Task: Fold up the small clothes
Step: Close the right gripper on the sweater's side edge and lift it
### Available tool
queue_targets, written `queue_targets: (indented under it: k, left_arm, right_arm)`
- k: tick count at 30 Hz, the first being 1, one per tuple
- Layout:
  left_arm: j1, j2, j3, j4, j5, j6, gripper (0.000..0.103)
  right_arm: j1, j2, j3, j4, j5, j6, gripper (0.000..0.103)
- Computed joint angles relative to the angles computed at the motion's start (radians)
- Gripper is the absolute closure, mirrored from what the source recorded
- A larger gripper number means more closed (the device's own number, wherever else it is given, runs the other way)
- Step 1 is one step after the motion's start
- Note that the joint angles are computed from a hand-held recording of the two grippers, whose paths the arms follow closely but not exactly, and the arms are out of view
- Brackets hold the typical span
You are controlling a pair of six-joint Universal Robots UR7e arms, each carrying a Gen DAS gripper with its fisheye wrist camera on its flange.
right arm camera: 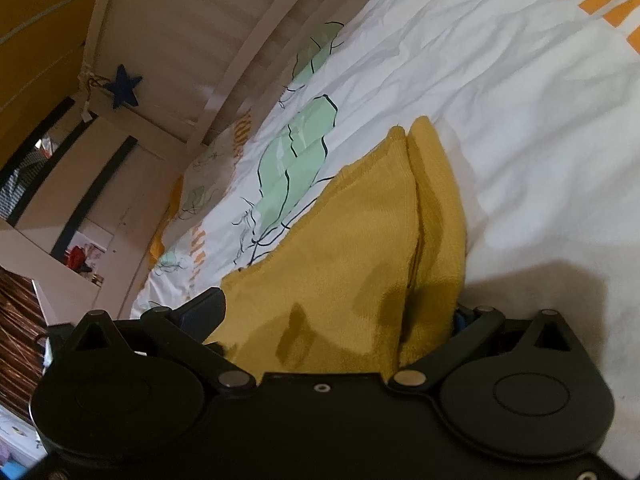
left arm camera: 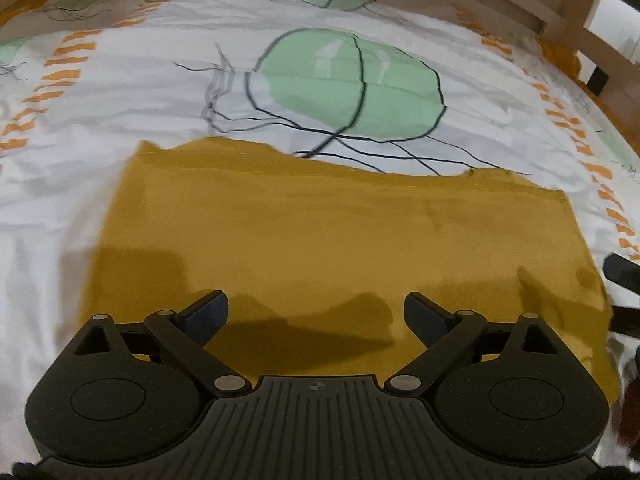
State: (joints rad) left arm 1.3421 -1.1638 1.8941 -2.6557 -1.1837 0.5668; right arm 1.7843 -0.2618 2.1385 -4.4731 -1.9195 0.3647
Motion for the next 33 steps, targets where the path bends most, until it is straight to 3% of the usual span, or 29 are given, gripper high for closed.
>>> queue_targets:
  k: [3, 7, 13, 24, 29, 33]
  left_arm:
    - [0.02, -0.026, -0.01, 0.012, -0.005, 0.026, 0.008]
    - [0.046, -0.05, -0.032, 0.053, -0.012, 0.037, 0.008]
    - [0.08, -0.074, -0.06, 0.102, -0.032, 0.05, 0.008]
    - [0.149, -0.047, -0.169, 0.166, -0.118, 0.07, 0.008]
    - [0.175, -0.042, -0.23, 0.248, -0.17, 0.032, 0.008]
    - [0.179, -0.053, -0.259, 0.25, -0.213, 0.005, 0.008]
  right_arm:
    - [0.027, -0.023, -0.005, 0.068, -0.063, 0.005, 0.008]
    - [0.061, -0.044, -0.01, 0.144, -0.158, 0.018, 0.042]
    - [0.116, -0.083, -0.024, 0.299, -0.29, 0.036, 0.069]
    - [0.243, -0.136, -0.18, 0.689, -0.498, 0.089, 0.077]
    - [0.279, -0.12, -0.308, 0.836, -0.496, 0.079, 0.078]
    - [0.286, -0.069, -0.43, 0.884, -0.437, 0.05, 0.078]
